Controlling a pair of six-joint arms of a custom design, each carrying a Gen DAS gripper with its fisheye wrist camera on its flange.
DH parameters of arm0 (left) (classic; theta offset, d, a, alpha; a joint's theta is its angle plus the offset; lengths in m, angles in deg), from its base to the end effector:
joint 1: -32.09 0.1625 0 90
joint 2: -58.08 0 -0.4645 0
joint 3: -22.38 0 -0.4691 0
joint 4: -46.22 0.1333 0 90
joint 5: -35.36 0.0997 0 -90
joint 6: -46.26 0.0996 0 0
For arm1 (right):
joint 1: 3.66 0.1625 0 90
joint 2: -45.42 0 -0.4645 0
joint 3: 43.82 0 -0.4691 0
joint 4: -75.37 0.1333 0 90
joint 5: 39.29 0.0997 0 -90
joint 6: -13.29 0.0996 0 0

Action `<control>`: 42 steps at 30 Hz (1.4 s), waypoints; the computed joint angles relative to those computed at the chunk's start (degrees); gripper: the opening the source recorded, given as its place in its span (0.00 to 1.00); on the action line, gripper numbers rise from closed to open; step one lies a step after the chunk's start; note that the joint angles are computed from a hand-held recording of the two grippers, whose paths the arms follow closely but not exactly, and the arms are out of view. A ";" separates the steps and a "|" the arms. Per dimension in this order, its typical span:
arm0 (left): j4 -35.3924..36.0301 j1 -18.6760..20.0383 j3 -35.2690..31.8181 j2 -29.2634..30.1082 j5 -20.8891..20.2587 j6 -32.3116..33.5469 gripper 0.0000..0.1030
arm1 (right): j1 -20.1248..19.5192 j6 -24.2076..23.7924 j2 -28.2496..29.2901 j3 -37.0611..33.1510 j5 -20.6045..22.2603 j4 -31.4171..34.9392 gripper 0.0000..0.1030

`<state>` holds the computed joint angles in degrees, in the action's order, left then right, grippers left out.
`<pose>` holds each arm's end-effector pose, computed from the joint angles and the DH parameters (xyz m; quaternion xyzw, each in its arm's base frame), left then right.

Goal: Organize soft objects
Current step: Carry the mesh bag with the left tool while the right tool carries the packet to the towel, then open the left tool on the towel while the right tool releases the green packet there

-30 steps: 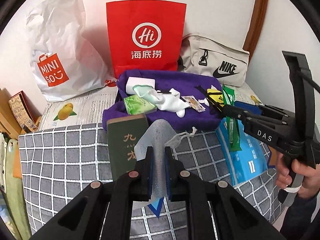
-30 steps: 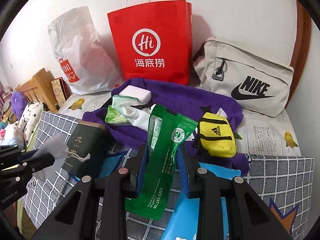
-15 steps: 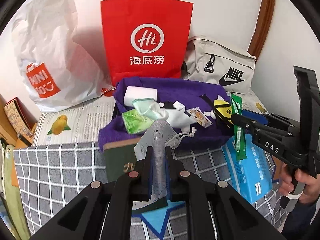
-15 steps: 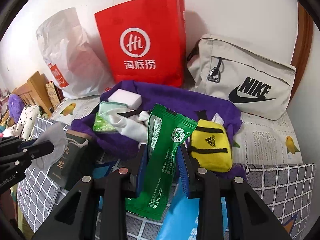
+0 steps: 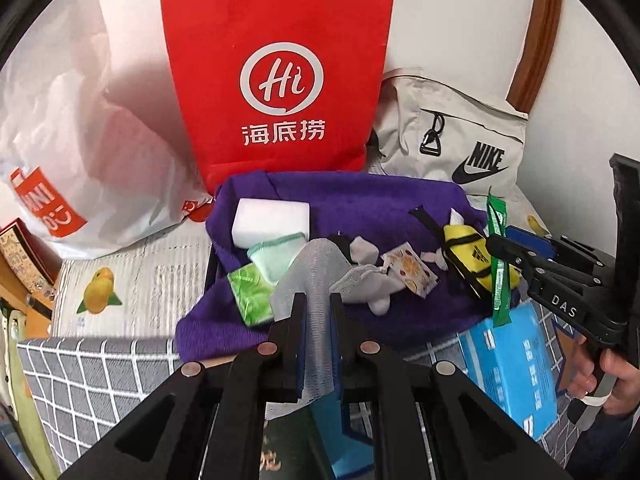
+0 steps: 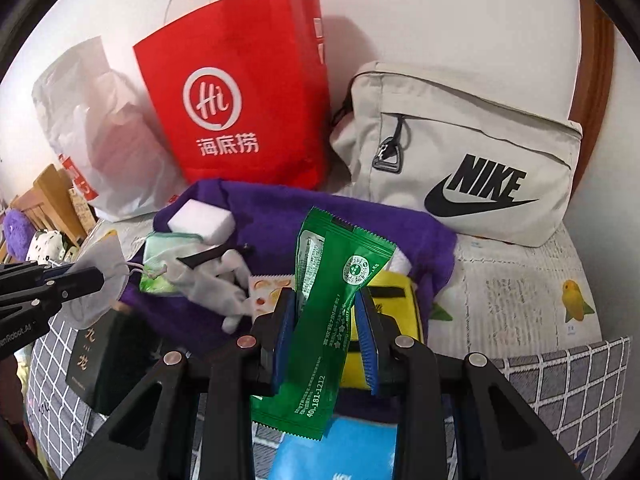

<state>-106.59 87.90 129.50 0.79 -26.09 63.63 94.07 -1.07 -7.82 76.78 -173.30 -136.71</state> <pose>-0.2271 -0.6562 0.1320 0.3937 0.8792 -0.1442 0.2263 0.1408 -0.5608 0.1417 -0.0113 -0.8412 0.4061 0.3569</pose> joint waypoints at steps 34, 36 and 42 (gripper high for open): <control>10.33 2.75 -15.93 13.95 -3.38 -2.93 0.10 | -5.13 0.63 1.20 -8.59 5.68 16.75 0.30; 11.65 2.75 -16.57 14.89 -2.30 -3.64 0.10 | -5.45 0.88 1.34 -8.86 5.74 17.83 0.32; 12.14 2.88 -16.93 15.42 -1.44 -4.23 0.13 | -5.75 0.79 1.74 -9.28 5.95 18.40 0.34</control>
<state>-94.46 90.78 112.58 16.21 -27.53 59.40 88.32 -0.27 -6.07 67.50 -167.35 -118.31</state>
